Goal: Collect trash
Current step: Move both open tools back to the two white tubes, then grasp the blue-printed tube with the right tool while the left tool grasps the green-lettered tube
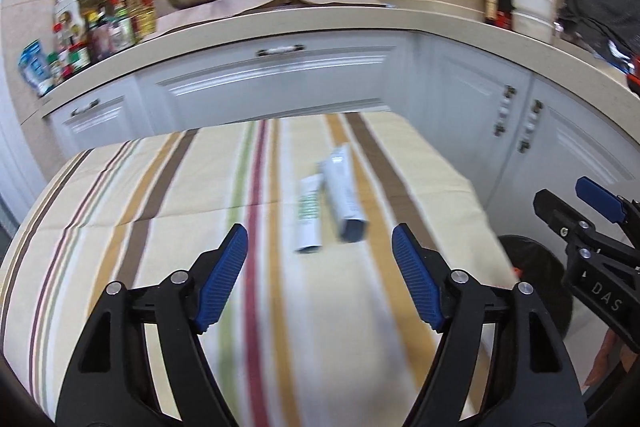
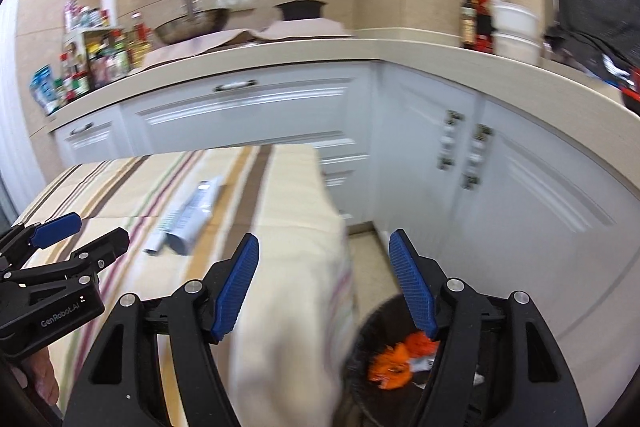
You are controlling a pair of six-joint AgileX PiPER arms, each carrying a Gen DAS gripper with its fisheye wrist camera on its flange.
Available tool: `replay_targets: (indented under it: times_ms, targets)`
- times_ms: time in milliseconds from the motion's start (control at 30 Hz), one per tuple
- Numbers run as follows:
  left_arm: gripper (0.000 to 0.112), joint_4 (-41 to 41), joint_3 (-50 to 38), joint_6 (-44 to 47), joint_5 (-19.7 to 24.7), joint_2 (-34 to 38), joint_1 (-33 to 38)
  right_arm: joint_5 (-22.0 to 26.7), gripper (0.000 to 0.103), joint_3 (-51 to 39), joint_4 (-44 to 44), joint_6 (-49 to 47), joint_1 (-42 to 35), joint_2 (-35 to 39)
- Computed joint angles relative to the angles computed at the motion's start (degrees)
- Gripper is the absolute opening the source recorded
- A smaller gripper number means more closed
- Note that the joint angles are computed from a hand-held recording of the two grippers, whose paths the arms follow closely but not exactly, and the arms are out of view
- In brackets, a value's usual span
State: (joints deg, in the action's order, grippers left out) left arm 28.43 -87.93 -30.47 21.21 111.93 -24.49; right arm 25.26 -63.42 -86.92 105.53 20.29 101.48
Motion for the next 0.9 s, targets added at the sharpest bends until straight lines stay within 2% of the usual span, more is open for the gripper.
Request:
replay_targets:
  times_ms: [133, 300, 433, 600, 800, 900]
  targets:
    - [0.075, -0.16, 0.5, -0.76, 0.07, 0.05, 3.93, -1.46, 0.066, -6.54, 6.19, -7.97, 1.63, 4.13]
    - [0.075, -2.1, -0.55, 0.73, 0.8, 1.27, 7.76, -2.77, 0.066, -15.91, 20.35, -23.93, 2.61, 9.88]
    - [0.075, -4.62, -1.67, 3.03, 1.21, 2.32, 10.13, -1.64, 0.066, -23.24, 31.77, -36.44, 3.11, 14.37]
    - [0.075, -8.29, -3.82, 6.83, 2.28, 4.07, 12.19, 2.52, 0.063, -34.41, 46.47, -52.09, 3.14, 21.13]
    - [0.075, -13.05, -5.29, 10.64, 2.79, 5.32, 13.39, 10.69, 0.057, -48.26, 61.84, -67.83, 1.87, 29.23]
    - [0.075, -15.51, -5.96, 12.85, 2.98, 5.79, 13.34, 13.83, 0.047, -52.65, 67.06, -72.95, 1.2, 31.91]
